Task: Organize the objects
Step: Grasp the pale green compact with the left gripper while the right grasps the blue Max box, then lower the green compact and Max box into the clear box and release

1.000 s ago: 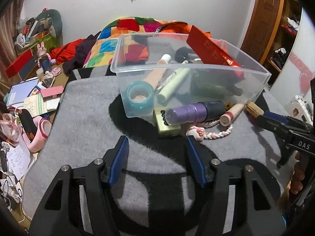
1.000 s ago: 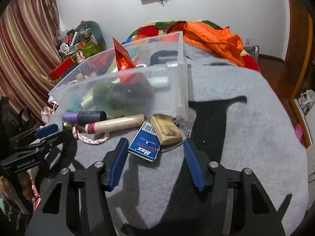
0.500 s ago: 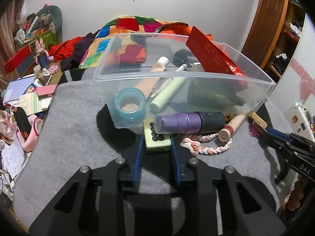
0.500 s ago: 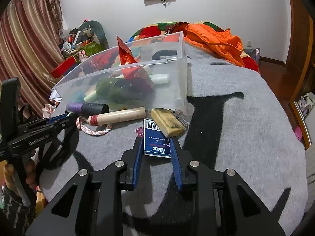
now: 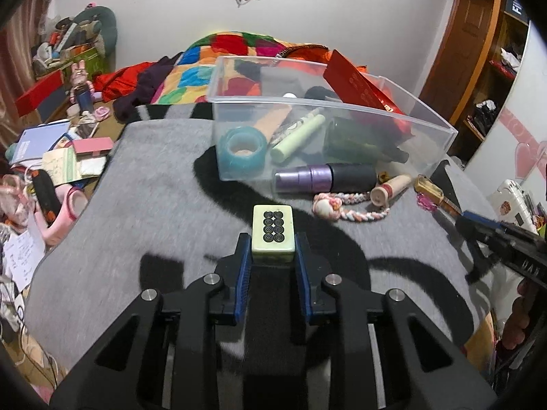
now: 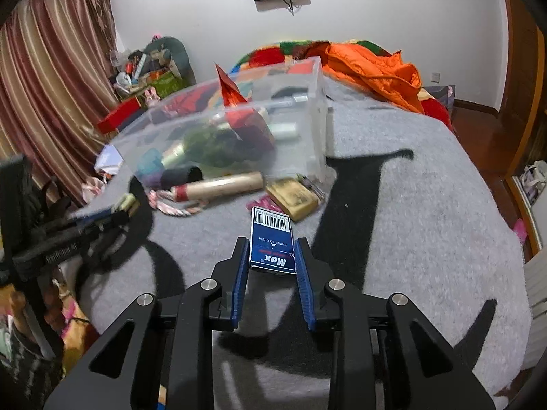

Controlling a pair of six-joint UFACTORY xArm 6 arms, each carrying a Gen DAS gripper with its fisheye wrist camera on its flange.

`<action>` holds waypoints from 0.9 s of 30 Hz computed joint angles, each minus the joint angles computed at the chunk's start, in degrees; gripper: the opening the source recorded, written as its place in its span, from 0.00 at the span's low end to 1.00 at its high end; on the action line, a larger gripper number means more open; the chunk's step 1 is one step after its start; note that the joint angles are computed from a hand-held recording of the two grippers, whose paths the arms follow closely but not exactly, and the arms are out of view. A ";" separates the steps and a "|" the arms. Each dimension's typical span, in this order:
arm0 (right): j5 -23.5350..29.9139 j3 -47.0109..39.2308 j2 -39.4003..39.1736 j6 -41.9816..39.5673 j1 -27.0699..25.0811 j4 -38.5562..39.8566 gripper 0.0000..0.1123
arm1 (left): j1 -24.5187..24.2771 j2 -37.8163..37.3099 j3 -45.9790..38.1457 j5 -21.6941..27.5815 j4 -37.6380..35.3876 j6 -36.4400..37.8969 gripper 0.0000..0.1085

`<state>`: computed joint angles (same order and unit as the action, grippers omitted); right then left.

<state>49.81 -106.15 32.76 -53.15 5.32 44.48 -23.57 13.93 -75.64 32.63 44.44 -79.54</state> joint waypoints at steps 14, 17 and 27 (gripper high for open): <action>-1.01 3.05 -4.92 -5.56 0.90 7.25 0.21 | -1.62 -4.00 0.93 0.42 6.79 -6.65 0.22; -0.86 2.06 -4.40 -5.24 0.92 7.66 0.21 | -1.92 -3.98 -0.08 0.80 7.43 -6.43 0.22; -1.50 -5.42 0.08 -2.91 1.28 7.84 0.21 | -1.33 -2.92 -4.97 1.44 9.31 -4.58 0.22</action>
